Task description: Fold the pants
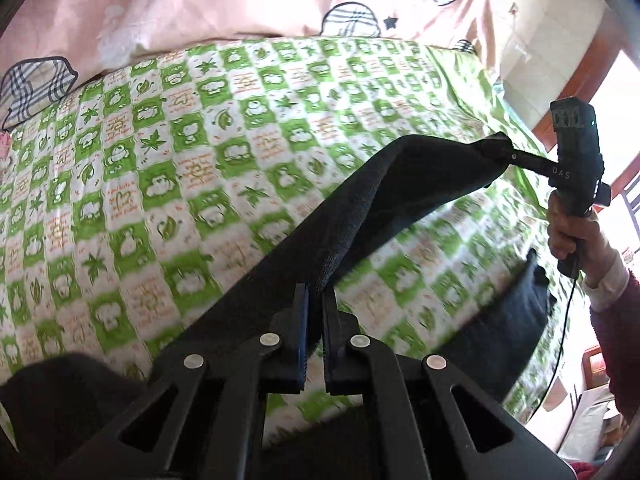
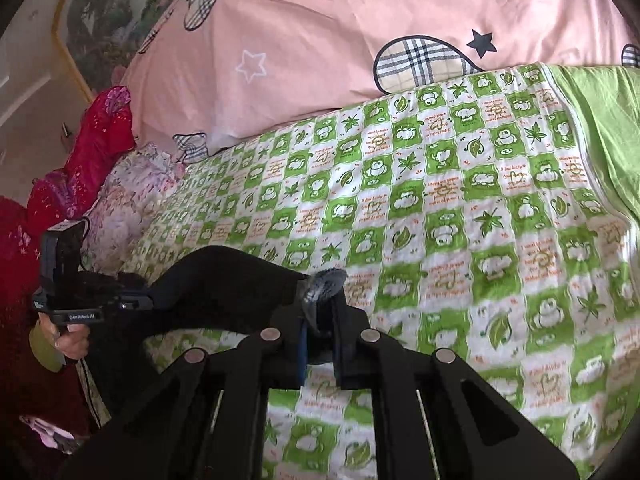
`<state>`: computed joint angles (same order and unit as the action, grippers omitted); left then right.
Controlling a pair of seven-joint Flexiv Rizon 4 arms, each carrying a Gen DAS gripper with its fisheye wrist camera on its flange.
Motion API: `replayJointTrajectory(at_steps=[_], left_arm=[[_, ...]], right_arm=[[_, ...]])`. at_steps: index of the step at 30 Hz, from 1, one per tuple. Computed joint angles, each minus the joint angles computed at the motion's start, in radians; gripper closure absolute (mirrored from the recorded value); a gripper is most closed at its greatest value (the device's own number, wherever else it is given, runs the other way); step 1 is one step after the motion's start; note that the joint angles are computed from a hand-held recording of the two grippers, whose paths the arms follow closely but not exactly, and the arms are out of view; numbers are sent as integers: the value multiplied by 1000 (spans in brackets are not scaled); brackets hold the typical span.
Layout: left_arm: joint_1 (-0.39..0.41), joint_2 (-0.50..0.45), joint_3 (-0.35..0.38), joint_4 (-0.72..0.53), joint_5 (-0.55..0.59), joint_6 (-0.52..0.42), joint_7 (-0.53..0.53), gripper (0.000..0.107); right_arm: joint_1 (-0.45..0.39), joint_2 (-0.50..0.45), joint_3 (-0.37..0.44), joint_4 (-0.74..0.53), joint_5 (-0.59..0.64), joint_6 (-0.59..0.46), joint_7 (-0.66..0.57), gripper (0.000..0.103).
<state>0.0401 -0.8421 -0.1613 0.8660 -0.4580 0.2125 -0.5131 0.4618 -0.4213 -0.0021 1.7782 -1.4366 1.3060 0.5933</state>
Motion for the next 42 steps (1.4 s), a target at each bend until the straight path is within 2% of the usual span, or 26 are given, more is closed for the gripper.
replayJointTrajectory(at_steps=[5, 7, 11, 17, 26, 33, 39, 42], left_arm=[[50, 154, 8, 267, -49, 72, 72, 103], [60, 194, 17, 336, -64, 88, 93, 103], [82, 281, 34, 481, -105, 117, 150, 103], [95, 379, 60, 629, -153, 132, 236, 103], [93, 467, 100, 762, -186, 120, 316, 103], [85, 486, 120, 826, -178, 161, 341, 103], [81, 489, 129, 863, -144, 195, 374, 102], [83, 489, 130, 873, -141, 201, 374, 97]], right_arm=[[22, 60, 34, 73, -122, -63, 91, 93], [20, 77, 60, 101, -146, -90, 107, 93], [26, 105, 104, 156, -134, -143, 103, 94], [64, 139, 148, 207, -70, -223, 49, 94], [118, 188, 190, 272, 19, -331, 43, 94], [180, 174, 213, 271, 83, -406, 44, 95], [237, 133, 231, 237, 258, -482, -71, 95], [263, 129, 230, 230, 313, -514, -81, 94]])
